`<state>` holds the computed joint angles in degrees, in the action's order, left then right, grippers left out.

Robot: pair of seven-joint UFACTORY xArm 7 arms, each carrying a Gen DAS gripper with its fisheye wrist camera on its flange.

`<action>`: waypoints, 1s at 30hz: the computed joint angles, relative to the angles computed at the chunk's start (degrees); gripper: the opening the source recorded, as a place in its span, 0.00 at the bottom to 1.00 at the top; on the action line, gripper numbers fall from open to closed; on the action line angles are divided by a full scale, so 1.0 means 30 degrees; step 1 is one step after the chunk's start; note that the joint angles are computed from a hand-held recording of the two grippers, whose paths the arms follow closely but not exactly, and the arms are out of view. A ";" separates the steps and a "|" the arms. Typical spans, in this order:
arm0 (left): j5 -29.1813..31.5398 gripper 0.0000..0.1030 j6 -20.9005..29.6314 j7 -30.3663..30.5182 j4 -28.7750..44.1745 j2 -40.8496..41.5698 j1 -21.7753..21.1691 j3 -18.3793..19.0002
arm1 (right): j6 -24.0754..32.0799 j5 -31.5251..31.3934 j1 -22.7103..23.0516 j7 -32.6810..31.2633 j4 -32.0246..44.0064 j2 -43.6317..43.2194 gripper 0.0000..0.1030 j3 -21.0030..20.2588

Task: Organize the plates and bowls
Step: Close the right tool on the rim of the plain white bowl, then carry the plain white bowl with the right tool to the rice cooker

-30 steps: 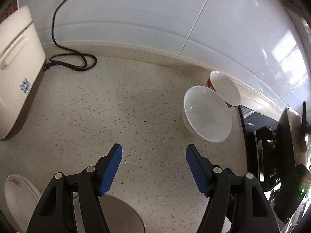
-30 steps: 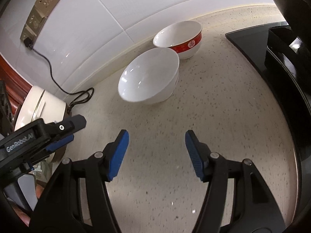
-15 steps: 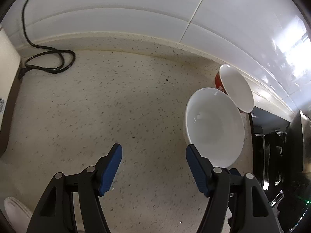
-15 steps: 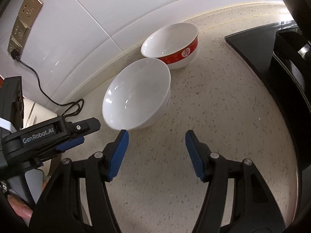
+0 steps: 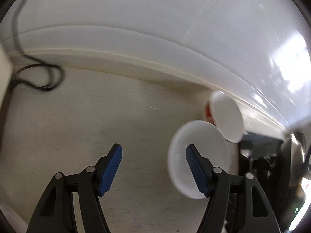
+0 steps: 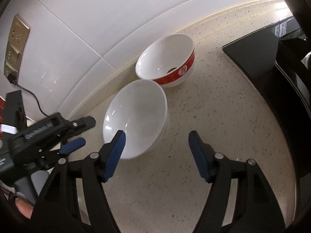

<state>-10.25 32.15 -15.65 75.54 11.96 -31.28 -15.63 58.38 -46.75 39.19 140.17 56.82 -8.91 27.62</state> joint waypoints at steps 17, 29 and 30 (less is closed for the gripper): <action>0.1596 0.19 0.1759 0.1529 0.3411 0.3555 -0.1145 -0.0129 | -0.3211 0.1018 -0.1233 -0.2407 -0.0705 0.0645 0.34 -0.1279; 0.2502 0.12 0.0348 0.0779 -0.1337 -0.0410 -0.1647 -0.0194 | -0.2264 0.1071 -0.0440 -0.1509 -0.0601 0.0543 0.21 -0.0672; 0.2396 0.12 0.0321 0.0763 -0.1733 -0.0788 -0.1595 -0.0256 | -0.2142 0.1036 -0.0333 -0.1364 -0.0500 0.0608 0.21 -0.0560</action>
<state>-3.06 33.11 -13.36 70.34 9.60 -36.06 -16.40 51.95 -43.64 38.19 136.08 55.32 -7.09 25.94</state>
